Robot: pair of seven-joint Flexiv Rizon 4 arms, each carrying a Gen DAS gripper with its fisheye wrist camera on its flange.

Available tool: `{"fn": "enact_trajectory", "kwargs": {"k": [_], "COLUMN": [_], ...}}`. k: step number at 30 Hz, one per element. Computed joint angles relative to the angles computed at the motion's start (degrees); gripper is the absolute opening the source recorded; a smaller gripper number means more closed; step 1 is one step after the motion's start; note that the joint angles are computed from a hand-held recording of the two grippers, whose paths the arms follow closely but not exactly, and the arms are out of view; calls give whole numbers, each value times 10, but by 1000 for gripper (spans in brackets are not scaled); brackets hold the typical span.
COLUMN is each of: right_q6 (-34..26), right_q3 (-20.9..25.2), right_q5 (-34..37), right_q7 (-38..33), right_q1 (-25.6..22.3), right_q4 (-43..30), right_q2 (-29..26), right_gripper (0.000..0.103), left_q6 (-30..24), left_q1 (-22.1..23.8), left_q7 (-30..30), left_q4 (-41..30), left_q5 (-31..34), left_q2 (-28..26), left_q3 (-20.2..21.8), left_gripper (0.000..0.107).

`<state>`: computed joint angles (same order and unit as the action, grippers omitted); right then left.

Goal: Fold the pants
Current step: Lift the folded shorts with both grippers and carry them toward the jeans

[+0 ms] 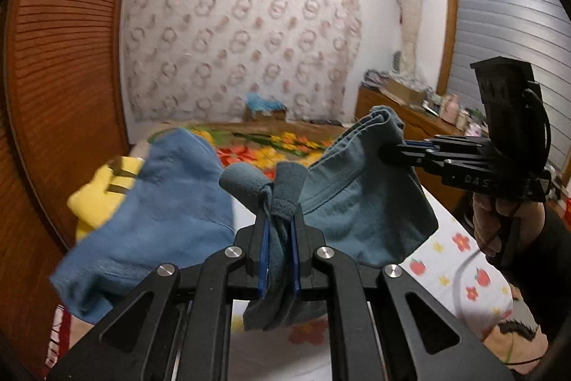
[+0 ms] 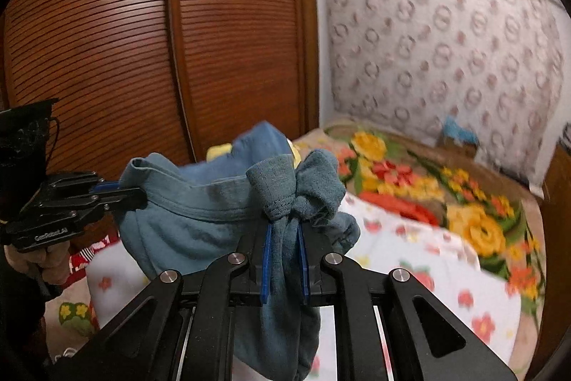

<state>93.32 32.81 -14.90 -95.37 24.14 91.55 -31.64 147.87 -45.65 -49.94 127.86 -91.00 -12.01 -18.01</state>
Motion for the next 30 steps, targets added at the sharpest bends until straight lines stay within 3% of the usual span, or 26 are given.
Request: {"fn": "enact_trajectory", "kwargs": {"k": [11, 23, 30], "right_q6": [-104, -250, -360], "right_q3": [10, -23, -23], "right_q5": [-18, 1, 26], "right_q7": [-96, -194, -262], "right_q1": [65, 163, 223], "right_q4": [-221, -468, -651], "right_q2": [-129, -241, -313], "right_gripper": [13, 13, 12], "left_q6": [30, 23, 13], "left_q1": [21, 41, 48], "left_q7": [-39, -148, -210], "left_q4": [39, 102, 134], "left_q5": [-13, 16, 45], "left_q2": [23, 24, 44], "left_q3": [21, 36, 44], "left_gripper": [11, 11, 11]}}
